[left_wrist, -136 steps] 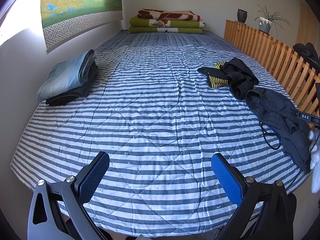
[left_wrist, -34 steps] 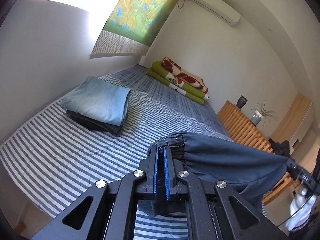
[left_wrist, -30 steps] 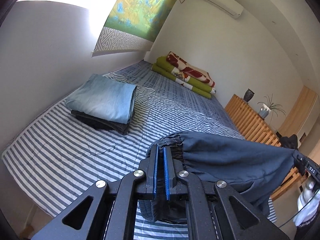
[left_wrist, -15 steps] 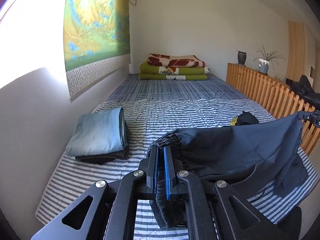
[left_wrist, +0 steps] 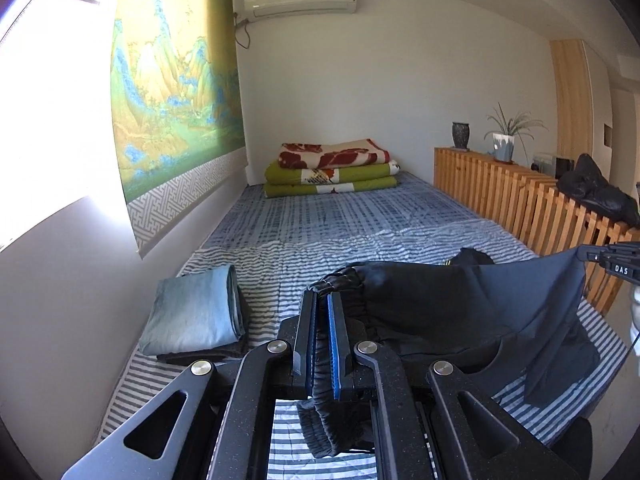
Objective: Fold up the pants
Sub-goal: 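Lift the navy trousers with both tools and swing them to lay flat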
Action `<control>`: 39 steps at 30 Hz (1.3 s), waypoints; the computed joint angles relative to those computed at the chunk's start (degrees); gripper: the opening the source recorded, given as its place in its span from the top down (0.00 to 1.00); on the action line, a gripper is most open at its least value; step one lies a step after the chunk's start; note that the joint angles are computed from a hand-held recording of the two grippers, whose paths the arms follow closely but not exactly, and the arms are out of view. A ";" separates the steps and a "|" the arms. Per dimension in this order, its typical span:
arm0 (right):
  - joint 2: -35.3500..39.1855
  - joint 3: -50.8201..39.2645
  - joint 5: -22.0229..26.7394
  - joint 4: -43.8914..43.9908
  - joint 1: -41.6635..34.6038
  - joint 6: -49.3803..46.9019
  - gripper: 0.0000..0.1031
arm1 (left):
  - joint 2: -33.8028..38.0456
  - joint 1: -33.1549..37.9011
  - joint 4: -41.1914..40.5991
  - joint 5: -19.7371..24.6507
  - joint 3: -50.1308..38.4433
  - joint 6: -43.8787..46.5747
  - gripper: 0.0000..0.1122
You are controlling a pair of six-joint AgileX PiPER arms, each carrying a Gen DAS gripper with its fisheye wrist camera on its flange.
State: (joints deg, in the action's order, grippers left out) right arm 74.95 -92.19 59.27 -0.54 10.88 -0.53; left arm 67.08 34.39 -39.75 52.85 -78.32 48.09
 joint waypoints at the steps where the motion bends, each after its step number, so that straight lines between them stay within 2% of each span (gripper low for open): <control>1: -0.61 -0.29 0.24 1.22 -0.64 -0.88 0.99 | -1.26 3.16 -2.06 1.45 -0.91 1.21 1.00; 2: -1.24 -0.61 0.41 2.63 -1.36 -1.93 0.99 | -2.44 7.33 -4.79 3.05 -2.23 2.74 1.00; 4: -1.38 -2.65 1.10 4.72 -2.20 -3.14 0.99 | -1.61 16.97 -12.80 9.47 -7.51 5.72 1.00; 6: 0.07 -6.24 2.10 6.96 -2.61 -4.36 0.99 | 2.15 20.67 -14.50 12.66 -14.07 5.11 1.00; 8: 3.25 -10.47 2.86 6.43 -0.80 -3.53 0.99 | 5.76 16.75 -8.45 10.41 -17.04 2.67 1.00; 11: 10.52 -14.18 1.95 -2.14 6.00 1.50 0.99 | 13.91 10.30 -0.53 8.99 -17.90 -1.12 1.00; 13: 16.42 -15.29 1.40 -8.76 9.08 5.89 1.00 | 16.37 6.52 3.33 4.65 -11.97 0.55 1.00; 16: 24.57 -17.24 2.63 -8.26 8.22 8.08 1.00 | 18.85 1.45 7.02 -0.35 -2.89 2.85 1.00; 21: 26.80 -11.76 -0.58 -8.78 6.86 7.71 1.00 | 19.14 -1.05 6.90 -5.52 10.00 6.88 0.98; 22: 26.26 -10.15 -1.48 -8.52 6.64 7.32 1.00 | 19.33 -1.09 5.90 -6.51 12.21 7.48 0.92; 23: 25.88 -9.02 -2.16 -8.38 6.38 6.91 1.00 | 19.76 -0.84 4.56 -7.35 14.14 8.01 0.79; 24: 25.54 -8.04 -2.70 -8.51 6.31 6.98 1.00 | 20.00 -1.21 3.32 -8.26 16.36 8.29 0.72; 25: 25.21 -7.22 -3.12 -8.27 5.82 6.58 1.00 | 20.05 -1.82 2.29 -9.01 18.76 8.64 0.58; 26: 25.12 -6.68 -3.40 -8.25 5.54 6.54 1.00 | 20.17 -2.19 1.29 -9.66 21.13 9.68 0.51; 30: 25.15 -6.24 -3.60 -6.88 3.77 5.00 1.00 | 19.73 -6.78 -0.38 -12.81 29.60 9.79 0.44; 33: 24.31 -4.49 -4.68 -7.62 3.46 4.64 0.99 | 16.86 -9.19 -1.23 -18.67 36.82 7.50 0.38; 34: 24.10 -4.03 -4.85 -7.31 3.09 4.22 0.99 | 16.58 -8.41 -3.21 -18.70 38.86 7.77 0.37; 37: 23.11 -2.21 -5.53 -6.59 1.97 3.46 0.99 | 16.58 -7.81 -5.37 -14.76 42.69 7.89 0.38; 39: 22.79 -1.39 -5.62 -6.21 1.23 3.11 0.99 | 14.60 -12.96 -6.05 -18.07 46.36 7.76 0.38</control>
